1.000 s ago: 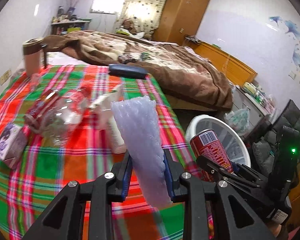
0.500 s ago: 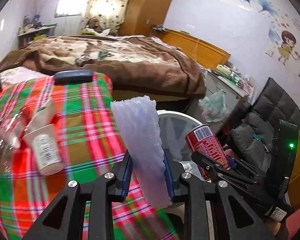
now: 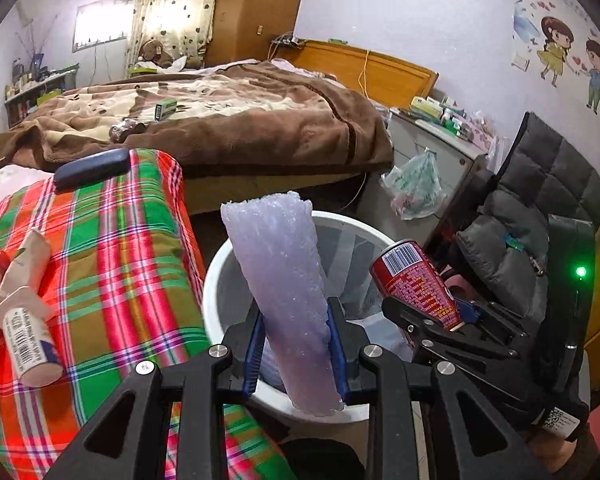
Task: Collect trash
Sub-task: 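Open both grippers to drop the sleeve and can into the bin, then withdraw both open grippers from the bin back over the bed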
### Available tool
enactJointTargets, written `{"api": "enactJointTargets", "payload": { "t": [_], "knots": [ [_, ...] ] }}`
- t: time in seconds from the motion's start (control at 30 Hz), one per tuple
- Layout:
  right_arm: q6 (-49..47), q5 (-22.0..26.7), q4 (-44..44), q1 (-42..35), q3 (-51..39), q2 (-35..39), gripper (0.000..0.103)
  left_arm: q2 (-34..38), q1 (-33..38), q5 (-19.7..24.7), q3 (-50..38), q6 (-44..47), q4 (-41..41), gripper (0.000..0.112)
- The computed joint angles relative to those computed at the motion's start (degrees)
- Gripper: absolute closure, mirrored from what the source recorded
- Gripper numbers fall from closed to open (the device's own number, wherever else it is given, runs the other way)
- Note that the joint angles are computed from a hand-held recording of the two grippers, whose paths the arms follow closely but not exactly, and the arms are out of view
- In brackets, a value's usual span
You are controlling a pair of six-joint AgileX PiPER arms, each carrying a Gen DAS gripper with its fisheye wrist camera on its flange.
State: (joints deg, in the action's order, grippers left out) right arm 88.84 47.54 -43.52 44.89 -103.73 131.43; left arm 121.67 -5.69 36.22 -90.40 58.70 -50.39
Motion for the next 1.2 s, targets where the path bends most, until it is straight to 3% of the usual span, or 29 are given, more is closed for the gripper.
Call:
{"api": "enactJointTargets", "payload": {
  "t": [0.23, 0.27, 0.37, 0.4, 0.57, 1.2],
  "knots": [
    [-4.0, 0.7, 3.4, -1.3, -1.0, 1.3, 0.049, 2.9, -2.1, 0.1, -3.7, -3.4, 3.4, 0.082],
    [-4.1, 0.6, 3.6, -1.3, -0.9, 1.3, 0.049, 3.3, -2.2, 0.6, -4.3, -3.9, 3.9, 0.079],
    [-3.0, 1.3, 2.8, -0.9, -0.5, 1.1, 0.049, 3.5, -2.0, 0.4, -4.1, -3.6, 3.3, 0.055],
    [-2.6, 1.4, 2.4, -0.9, -0.4, 1.1, 0.049, 3.4, -1.9, 0.2, -3.9, -3.2, 3.0, 0.053],
    [-0.1, 2.6, 0.4, -0.1, 0.3, 0.2, 0.044, 3.1, -1.5, 0.5, -3.3, -3.3, 2.5, 0.053],
    [0.2, 4.4, -1.2, 3.0, -7.6, 3.4, 0.044, -4.0, 7.2, 0.2, 5.6, 4.8, -4.8, 0.053]
  ]
}}
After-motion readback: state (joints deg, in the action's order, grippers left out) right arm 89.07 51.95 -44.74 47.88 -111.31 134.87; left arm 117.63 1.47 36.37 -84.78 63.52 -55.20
